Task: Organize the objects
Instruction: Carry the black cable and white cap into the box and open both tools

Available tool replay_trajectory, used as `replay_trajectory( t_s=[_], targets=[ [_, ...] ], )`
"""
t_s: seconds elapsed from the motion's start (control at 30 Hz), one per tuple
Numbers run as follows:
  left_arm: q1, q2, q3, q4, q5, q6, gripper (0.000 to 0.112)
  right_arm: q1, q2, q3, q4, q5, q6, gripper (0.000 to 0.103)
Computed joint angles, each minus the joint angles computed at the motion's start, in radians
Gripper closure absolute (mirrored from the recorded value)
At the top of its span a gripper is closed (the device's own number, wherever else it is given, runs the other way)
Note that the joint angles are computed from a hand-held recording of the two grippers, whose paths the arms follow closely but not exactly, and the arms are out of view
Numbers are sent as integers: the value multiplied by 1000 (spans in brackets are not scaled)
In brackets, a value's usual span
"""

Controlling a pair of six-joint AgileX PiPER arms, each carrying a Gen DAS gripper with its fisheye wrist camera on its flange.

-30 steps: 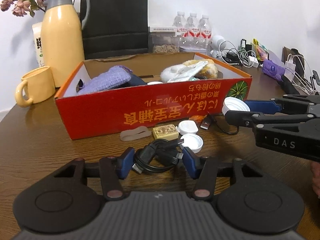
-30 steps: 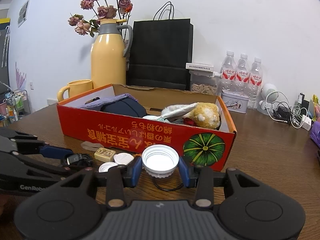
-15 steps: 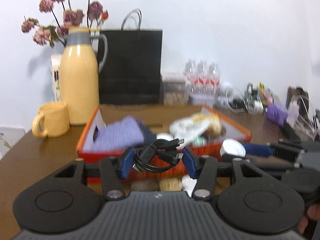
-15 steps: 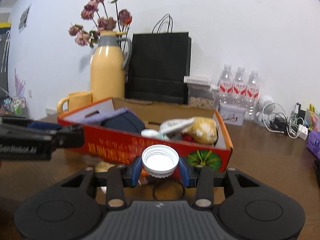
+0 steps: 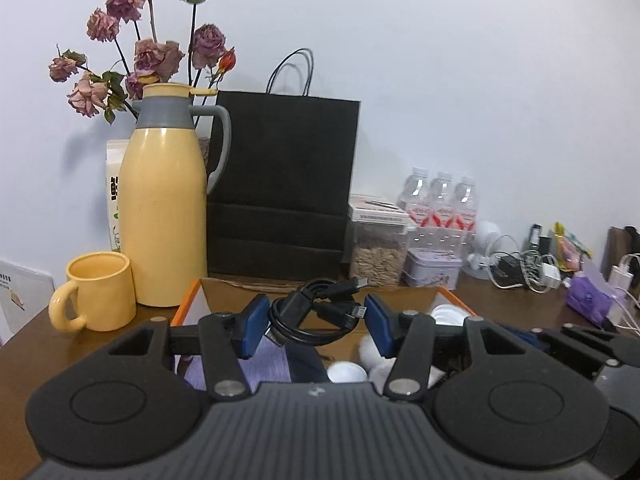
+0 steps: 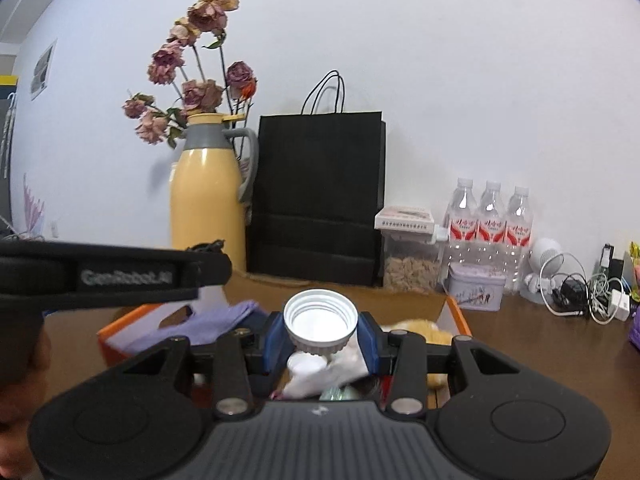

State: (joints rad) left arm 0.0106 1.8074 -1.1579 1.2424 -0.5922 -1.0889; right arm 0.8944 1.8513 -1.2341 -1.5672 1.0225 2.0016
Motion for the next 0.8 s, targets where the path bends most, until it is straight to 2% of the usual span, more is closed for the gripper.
replay_trajectory(
  t_s=[0.2,0.4,0.57,0.63,0.67,0.7,0.73,0.77,0.8],
  targets=[
    [-52,106,-143,52,83,-92,59,-96,54,-78,-2,-62,-28,64],
    [-82,178,-233,117,121,-150,59,-149,89,-94,23,-133,-51,64],
    [-96,185,-224,76,145,-88,58,-154,99,-102,35,-154,-67,64],
    [-99,175,-204,21,161,-34,53,-152,99,-104,48,-153,-76,61],
    [-98,170,-194,-11,162,0,39,-151,99,-105,54,-150,-79,50],
    [-96,165,-184,-40,156,32,20,-147,98,-104,55,-142,-77,33],
    [-92,162,-172,-73,142,62,10,-142,99,-104,54,-129,-74,24],
    [-91,157,-155,-130,128,116,9,-136,102,-105,52,-111,-72,7],
    [-95,152,-145,-166,132,149,9,-132,103,-106,50,-95,-68,0]
  ],
)
